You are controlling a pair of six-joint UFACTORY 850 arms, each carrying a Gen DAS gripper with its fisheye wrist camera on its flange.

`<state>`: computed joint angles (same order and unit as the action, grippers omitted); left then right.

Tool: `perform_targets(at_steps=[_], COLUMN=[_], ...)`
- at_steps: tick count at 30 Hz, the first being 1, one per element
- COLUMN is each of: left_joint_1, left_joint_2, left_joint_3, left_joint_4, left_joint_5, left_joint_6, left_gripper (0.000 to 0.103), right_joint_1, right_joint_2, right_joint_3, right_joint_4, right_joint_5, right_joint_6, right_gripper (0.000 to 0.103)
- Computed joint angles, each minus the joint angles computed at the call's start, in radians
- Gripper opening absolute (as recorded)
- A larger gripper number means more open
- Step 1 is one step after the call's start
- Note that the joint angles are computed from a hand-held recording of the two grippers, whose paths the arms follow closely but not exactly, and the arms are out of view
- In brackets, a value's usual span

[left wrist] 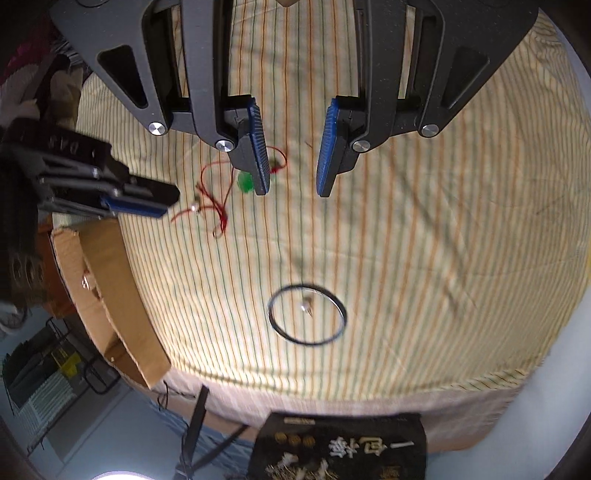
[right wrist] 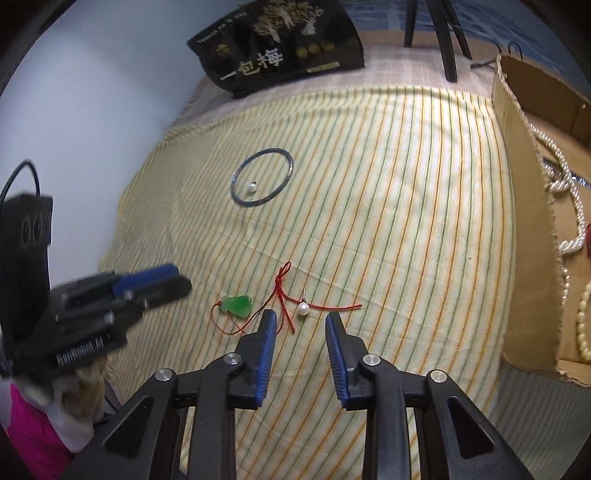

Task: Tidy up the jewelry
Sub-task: 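Move left tool to the green jade pendant while right tool approaches its red string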

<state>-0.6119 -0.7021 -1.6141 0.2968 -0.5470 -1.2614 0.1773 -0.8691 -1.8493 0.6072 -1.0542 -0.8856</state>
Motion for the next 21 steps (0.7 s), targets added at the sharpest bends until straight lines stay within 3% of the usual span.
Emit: perform_targets(at_steps=[14, 21], left_joint_1=[0.004, 0.003], left_joint_2=[-0.041, -0.061], left_joint_3=[-0.030, -0.057], left_joint_4=[-0.079, -0.075], left_joint_5=[-0.011, -0.018], left_joint_6=[0.105, 0.134], left_gripper=[0.025, 0.025], right_joint_1=[0.033, 0.054], right_joint_2=[-0.052, -0.040], right_joint_3=[-0.061, -0.042], right_joint_4=[-0.031, -0.078], right_joint_5=[0.023, 0.081], right_joint_6=[0.059, 0.034], right_gripper=[0.016, 0.012])
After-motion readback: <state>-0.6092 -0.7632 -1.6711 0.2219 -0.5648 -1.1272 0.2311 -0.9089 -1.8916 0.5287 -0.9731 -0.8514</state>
